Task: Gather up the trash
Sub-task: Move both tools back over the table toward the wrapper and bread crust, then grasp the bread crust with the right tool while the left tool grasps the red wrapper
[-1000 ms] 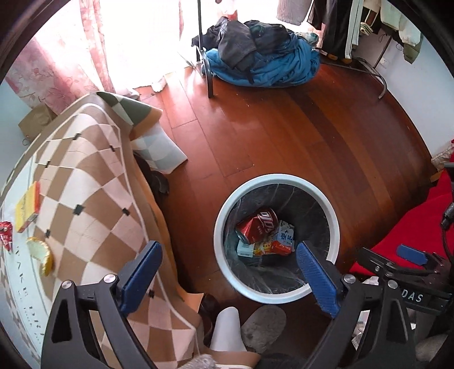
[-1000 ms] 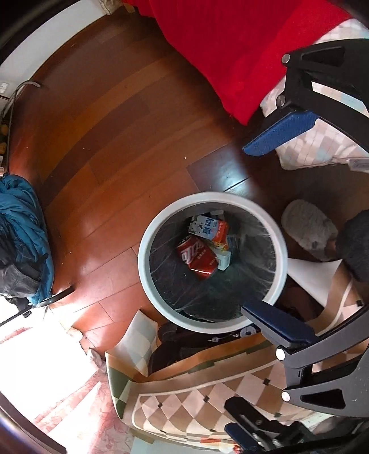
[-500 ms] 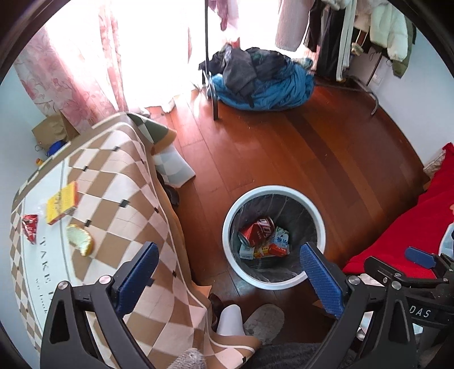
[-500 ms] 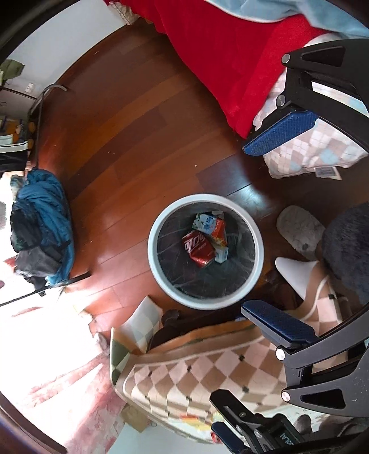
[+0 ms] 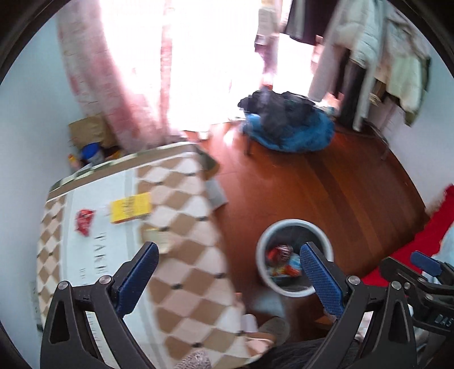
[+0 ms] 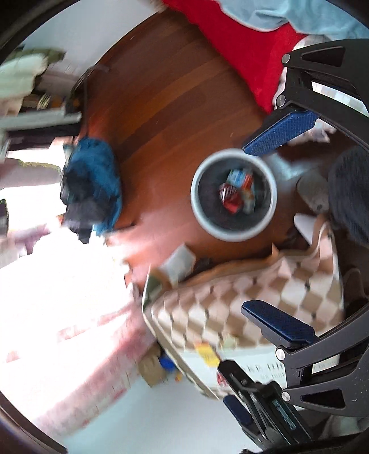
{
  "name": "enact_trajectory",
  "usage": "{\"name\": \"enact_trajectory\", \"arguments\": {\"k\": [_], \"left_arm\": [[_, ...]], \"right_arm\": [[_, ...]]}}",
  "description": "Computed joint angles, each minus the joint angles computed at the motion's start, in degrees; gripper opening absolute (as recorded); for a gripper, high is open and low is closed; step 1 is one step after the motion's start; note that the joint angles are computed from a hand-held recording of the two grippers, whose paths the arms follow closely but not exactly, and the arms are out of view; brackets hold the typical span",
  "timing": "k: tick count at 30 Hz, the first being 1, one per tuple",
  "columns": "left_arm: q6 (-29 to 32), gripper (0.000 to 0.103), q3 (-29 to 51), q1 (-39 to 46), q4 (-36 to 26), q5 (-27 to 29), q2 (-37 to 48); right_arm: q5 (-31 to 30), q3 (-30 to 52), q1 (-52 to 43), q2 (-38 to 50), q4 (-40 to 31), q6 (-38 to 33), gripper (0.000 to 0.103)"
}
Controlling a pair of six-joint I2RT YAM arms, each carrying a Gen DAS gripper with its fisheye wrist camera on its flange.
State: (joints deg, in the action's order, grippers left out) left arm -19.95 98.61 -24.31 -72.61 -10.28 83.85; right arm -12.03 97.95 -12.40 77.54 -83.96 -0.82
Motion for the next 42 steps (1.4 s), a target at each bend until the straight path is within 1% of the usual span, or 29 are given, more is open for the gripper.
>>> {"name": "enact_trajectory", "arguments": {"k": [3, 5, 7, 9, 11, 13, 14, 15, 17, 18, 19, 21, 22, 23, 25, 27, 29, 31, 33, 34, 35, 36, 37, 38, 39, 42], "left_arm": [[5.0, 0.102, -5.2, 10.0, 1.2, 1.9, -3.8], [9.7, 0.102, -9.3, 17.8, 3.0, 2.5, -5.2], [14.7, 0.102, -14.1, 26.5, 6.2, 3.0, -6.0], [18.7, 0.102, -17.7, 33.0, 9.2, 3.5, -6.0], [23.4, 0.102, -21.1, 39.8, 13.1, 3.2, -4.4], [26.9, 0.102, -22.6, 44.6, 16.5, 2.8, -1.6], [28.6, 0.102, -23.3, 47.1, 18.6, 2.9, 0.0], [29.7, 0.102, -23.3, 48.8, 19.9, 3.1, 1.6], [31.7, 0.102, -22.4, 51.7, 22.4, 3.7, 5.7], [32.5, 0.102, -21.9, 52.5, 23.4, 4.1, 7.4], [33.1, 0.102, -20.9, 53.1, 24.0, 4.4, 9.4], [34.3, 0.102, -18.8, 53.8, 24.5, 5.8, 13.1], [34.7, 0.102, -17.8, 53.8, 24.6, 6.4, 14.6], [35.0, 0.102, -16.5, 53.8, 24.5, 7.4, 16.4], [35.0, 0.102, -13.3, 53.4, 23.3, 8.9, 19.7], [35.0, 0.102, -10.3, 52.7, 22.7, 10.3, 22.8], [35.3, 0.101, -7.3, 51.9, 21.4, 11.2, 25.7], [35.6, 0.100, -4.8, 51.3, 20.9, 11.3, 28.1], [36.0, 0.087, -3.7, 50.8, 21.7, 10.8, 29.6], [36.2, 0.065, -3.5, 50.6, 22.0, 10.6, 30.0], [36.3, 0.036, -3.5, 50.3, 21.9, 10.2, 30.1], [36.3, 0.032, -3.4, 50.4, 21.8, 10.2, 30.3], [36.3, 0.032, -4.2, 50.5, 22.5, 10.4, 29.7], [36.4, 0.026, -5.0, 50.5, 23.5, 10.6, 29.1], [36.4, 0.026, -5.8, 50.6, 24.2, 10.4, 28.5], [36.6, 0.024, -9.1, 51.3, 25.9, 10.5, 25.2]], "right_arm": [[3.1, 1.6, 11.6, 1.4, 0.8, 6.6, 0.103], [5.5, 2.1, 21.1, 4.4, 2.6, 11.9, 0.103], [6.7, 1.3, 27.4, 6.7, 4.8, 15.4, 0.103], [7.5, 0.9, 33.3, 11.1, 8.2, 18.5, 0.103], [8.3, 2.3, 38.3, 17.3, 10.8, 21.1, 0.103], [8.3, 4.5, 41.0, 23.4, 12.5, 22.3, 0.103], [8.6, 7.0, 42.7, 27.9, 13.1, 23.1, 0.103], [8.6, 8.1, 43.2, 30.0, 13.5, 23.1, 0.103], [9.3, 12.9, 44.9, 36.8, 13.7, 23.2, 0.102], [9.6, 14.8, 45.5, 39.3, 13.8, 23.2, 0.099], [10.1, 17.6, 45.9, 42.5, 13.2, 22.9, 0.093], [10.7, 24.1, 46.8, 49.0, 11.2, 22.5, 0.084], [11.0, 26.9, 47.1, 51.5, 10.0, 22.3, 0.081], [11.3, 29.2, 47.3, 53.7, 9.2, 22.0, 0.080], [11.9, 32.4, 47.6, 56.6, 7.8, 21.7, 0.078], [12.5, 35.0, 47.8, 58.6, 6.9, 21.4, 0.070], [13.0, 36.6, 48.0, 59.9, 6.3, 21.3, 0.067], [13.6, 38.2, 48.2, 61.1, 5.4, 21.3, 0.058], [13.6, 39.4, 48.3, 61.9, 4.6, 20.9, 0.052], [13.6, 39.7, 48.3, 62.2, 4.4, 20.9, 0.048], [13.6, 39.5, 48.4, 62.2, 4.5, 20.8, 0.044], [13.7, 39.0, 48.4, 62.0, 4.7, 20.8, 0.043], [14.3, 37.8, 48.6, 61.4, 5.5, 20.4, 0.042], [14.4, 37.5, 48.8, 61.1, 5.8, 20.3, 0.040], [14.7, 36.2, 48.9, 60.2, 6.4, 20.3, 0.037], [14.2, 32.5, 49.0, 57.3, 8.6, 20.3, 0.035]]}}
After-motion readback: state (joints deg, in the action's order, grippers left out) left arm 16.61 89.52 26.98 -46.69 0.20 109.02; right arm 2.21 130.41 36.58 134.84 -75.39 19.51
